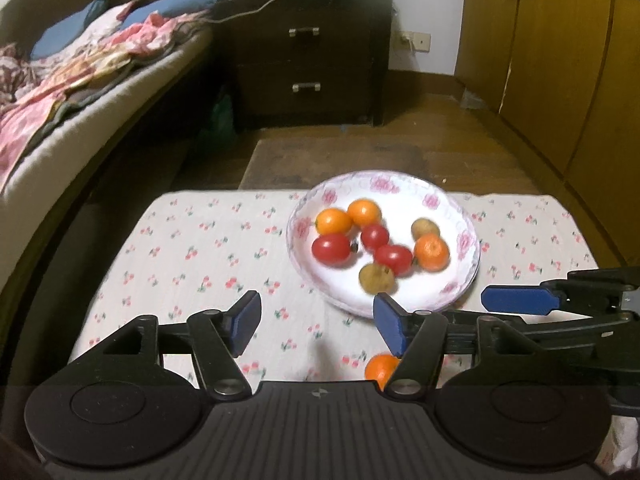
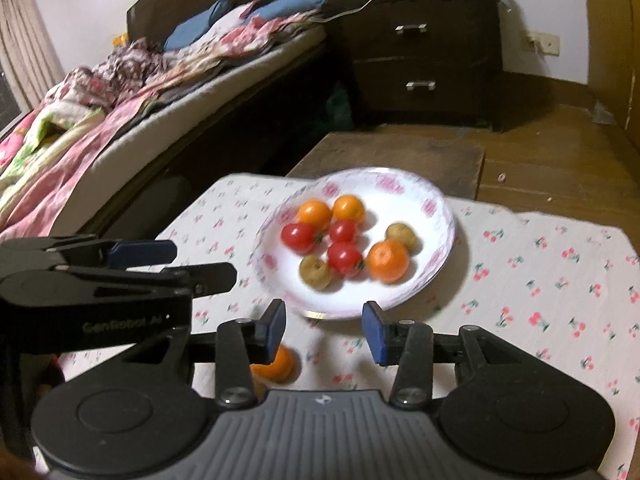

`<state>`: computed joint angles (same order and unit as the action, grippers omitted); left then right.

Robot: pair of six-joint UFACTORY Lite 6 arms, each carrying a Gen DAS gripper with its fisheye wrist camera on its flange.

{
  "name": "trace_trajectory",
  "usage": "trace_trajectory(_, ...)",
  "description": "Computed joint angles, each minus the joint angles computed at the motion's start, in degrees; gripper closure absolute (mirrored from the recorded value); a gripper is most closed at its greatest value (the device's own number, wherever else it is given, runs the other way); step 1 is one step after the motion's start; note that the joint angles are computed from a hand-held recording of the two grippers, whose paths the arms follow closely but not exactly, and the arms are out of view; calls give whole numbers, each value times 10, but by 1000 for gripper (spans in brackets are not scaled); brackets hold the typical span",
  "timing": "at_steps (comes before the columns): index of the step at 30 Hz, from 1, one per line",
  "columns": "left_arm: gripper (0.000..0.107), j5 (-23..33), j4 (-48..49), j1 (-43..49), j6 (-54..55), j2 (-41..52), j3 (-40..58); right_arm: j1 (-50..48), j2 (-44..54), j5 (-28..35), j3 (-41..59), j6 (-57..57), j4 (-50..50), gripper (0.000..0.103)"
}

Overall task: Organize fruits
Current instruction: 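Withdraw both open tools from the bowl toward the remaining loose fruits, then grasp a yellow-brown fruit with the left tool while the right tool grasps an orange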

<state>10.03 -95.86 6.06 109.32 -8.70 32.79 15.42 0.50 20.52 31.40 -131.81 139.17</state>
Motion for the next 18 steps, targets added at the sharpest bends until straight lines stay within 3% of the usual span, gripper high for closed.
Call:
trace_trajectory(9, 37, 58, 174, 73, -156, -27, -23, 50, 44, 1, 13, -31, 26, 47)
trace_trajectory(18, 36, 91, 215, 120, -174, -48, -40, 89, 104, 5, 44, -85, 83, 47)
